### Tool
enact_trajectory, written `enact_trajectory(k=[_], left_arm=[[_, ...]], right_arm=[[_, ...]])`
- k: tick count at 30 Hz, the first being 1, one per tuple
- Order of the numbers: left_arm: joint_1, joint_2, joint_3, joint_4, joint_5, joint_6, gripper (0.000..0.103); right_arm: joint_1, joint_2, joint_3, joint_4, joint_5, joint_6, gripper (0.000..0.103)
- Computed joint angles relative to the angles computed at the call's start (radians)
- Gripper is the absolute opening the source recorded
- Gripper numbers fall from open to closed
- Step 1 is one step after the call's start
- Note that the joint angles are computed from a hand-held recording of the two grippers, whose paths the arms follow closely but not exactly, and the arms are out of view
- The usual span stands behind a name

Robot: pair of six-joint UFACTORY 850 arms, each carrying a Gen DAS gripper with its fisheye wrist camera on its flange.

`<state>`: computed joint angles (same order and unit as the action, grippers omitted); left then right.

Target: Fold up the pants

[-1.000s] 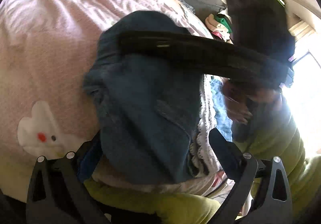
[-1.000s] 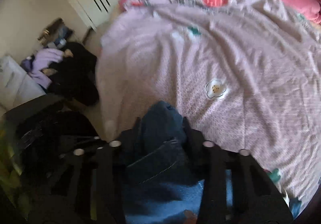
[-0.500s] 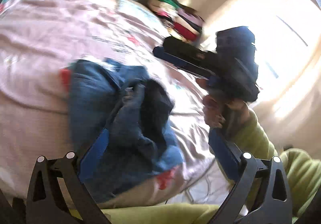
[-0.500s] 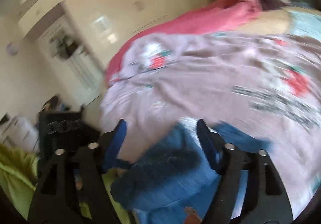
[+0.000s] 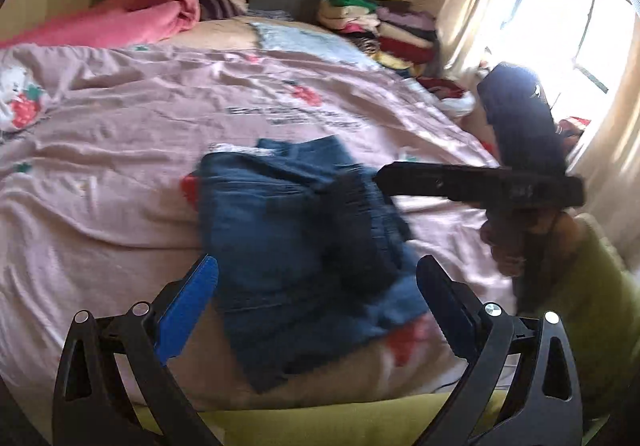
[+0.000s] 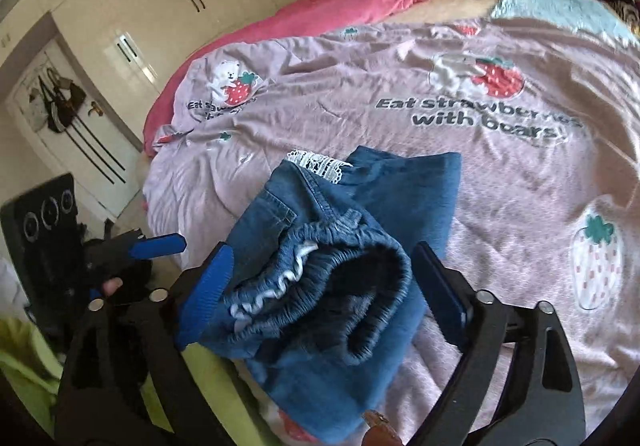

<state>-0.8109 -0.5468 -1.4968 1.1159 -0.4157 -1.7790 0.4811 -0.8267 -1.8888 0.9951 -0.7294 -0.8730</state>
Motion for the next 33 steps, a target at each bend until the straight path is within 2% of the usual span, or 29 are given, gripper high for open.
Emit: enact_trajectory(k=[1, 2, 3, 5, 8, 10, 12, 16, 18, 20, 22, 30, 33], left_arm=[[0.003, -0.012, -0.015, -0.041, -0.005, 0.049, 0.098], [0.008, -0.034, -0.037, -0.119, -0.008, 0.122, 0.098], [0.013, -0.044, -0.051, -0.171, 0.0, 0.17, 0.098], [0.019, -0.065, -0.06, -0.258, 0.016, 0.249, 0.098], [0.012, -0.098, -0.095, -0.313, -0.034, 0.326, 0.098], [0.017, -0.102, -0.095, -0.342, -0.021, 0.355, 0.098], [0.015, -0.097, -0.086, -0.328, -0.007, 0.336, 0.098], [0.012, -0.095, -0.09, -0.328, -0.018, 0.339, 0.098], [0.01, -0.087, -0.087, -0.323, -0.025, 0.319, 0.098], [0.008, -0.074, -0.076, -0.299, -0.028, 0.284, 0.098], [0.004, -0.065, -0.072, -0.274, -0.046, 0.258, 0.098], [-0.01, -0.031, -0.058, -0.195, -0.129, 0.176, 0.099], [-0.011, -0.028, -0.061, -0.19, -0.156, 0.159, 0.099]], right_arm=[[0.01, -0.03, -0.049, -0.097, -0.009, 0.098, 0.09], [0.019, -0.062, -0.092, -0.16, -0.022, 0.157, 0.078], [0.022, -0.086, -0.128, -0.181, -0.051, 0.174, 0.04], [0.024, -0.106, -0.153, -0.106, -0.091, 0.098, 0.032], [0.014, -0.072, -0.103, 0.042, -0.092, -0.062, 0.031], [0.009, -0.072, -0.097, 0.014, -0.055, -0.055, 0.031], [0.01, -0.092, -0.115, -0.105, -0.028, 0.05, 0.039], [-0.008, -0.076, -0.06, -0.041, -0.023, 0.039, 0.045], [-0.005, -0.058, -0.041, -0.055, -0.001, 0.046, 0.061], [-0.003, -0.032, -0.021, -0.099, 0.035, 0.086, 0.069], [-0.001, 0.009, 0.02, -0.135, 0.086, 0.103, 0.073], [0.003, 0.189, 0.239, 0.017, 0.296, -0.122, 0.089], [0.012, 0.242, 0.302, 0.057, 0.35, -0.213, 0.09]])
